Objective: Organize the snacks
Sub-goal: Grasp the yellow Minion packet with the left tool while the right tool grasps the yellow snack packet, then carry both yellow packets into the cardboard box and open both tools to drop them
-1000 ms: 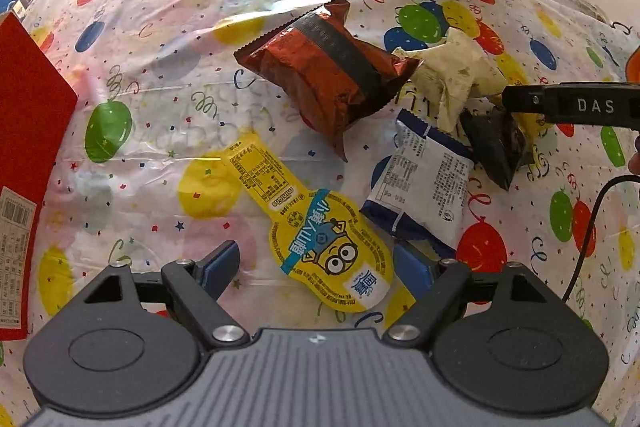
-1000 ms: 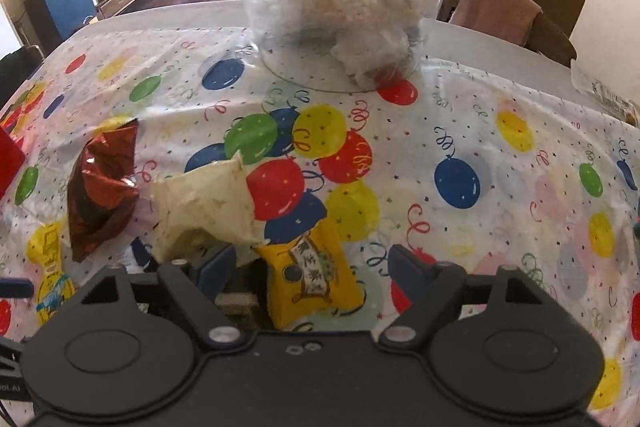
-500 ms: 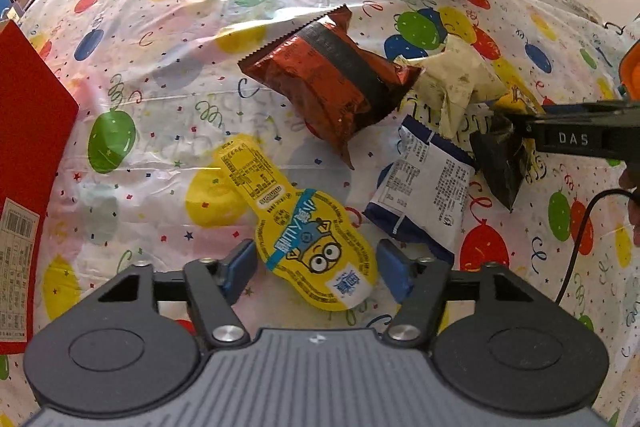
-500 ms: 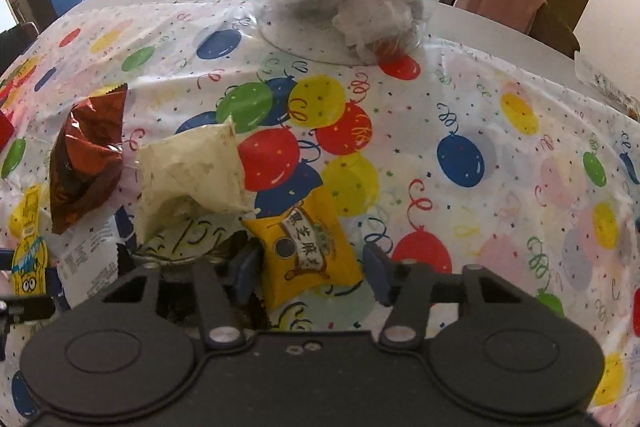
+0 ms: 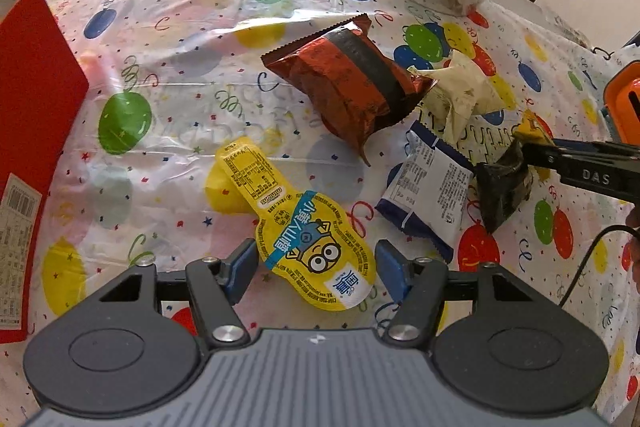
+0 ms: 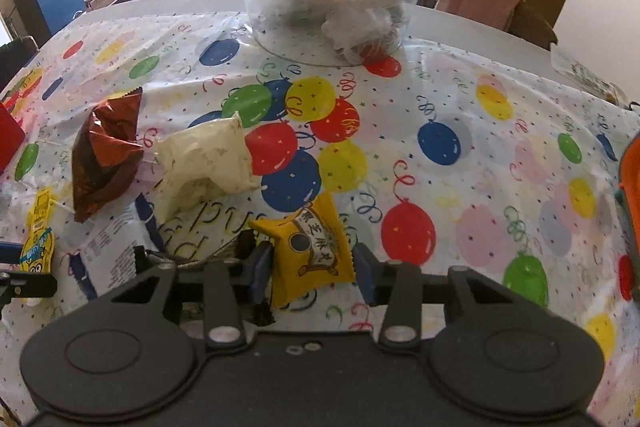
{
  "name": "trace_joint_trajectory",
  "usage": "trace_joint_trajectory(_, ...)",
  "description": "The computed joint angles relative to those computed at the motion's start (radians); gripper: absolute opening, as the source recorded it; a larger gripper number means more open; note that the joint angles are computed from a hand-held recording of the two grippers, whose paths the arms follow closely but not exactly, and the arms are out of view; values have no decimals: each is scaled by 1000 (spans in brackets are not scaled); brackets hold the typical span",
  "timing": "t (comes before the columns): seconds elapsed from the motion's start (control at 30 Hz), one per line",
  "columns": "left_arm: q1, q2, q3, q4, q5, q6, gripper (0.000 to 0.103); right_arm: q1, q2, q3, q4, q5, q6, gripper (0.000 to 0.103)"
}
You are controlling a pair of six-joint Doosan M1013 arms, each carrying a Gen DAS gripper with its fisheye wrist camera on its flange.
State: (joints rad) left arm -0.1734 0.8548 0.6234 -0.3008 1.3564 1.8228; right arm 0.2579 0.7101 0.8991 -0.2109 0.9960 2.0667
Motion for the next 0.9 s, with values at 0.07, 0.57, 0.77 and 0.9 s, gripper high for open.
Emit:
trace_joint_trajectory(0.07, 6, -4, 5, -11, 1, 9, 64, 5, -12, 13, -11, -7, 19, 42)
trace_joint_trajectory(0.57, 58, -59, 37, -113, -16, 167, 64, 73, -73, 22, -96, 2, 100, 42)
trace_joint_trajectory(0.77, 86, -92, 51, -142, -42, 263, 64, 112, -65, -34, -94, 21, 101, 42)
trace_joint_trajectory(0.9, 109, -93, 22, -161, -21, 301, 64, 137, -52, -80, -89, 29, 98, 42)
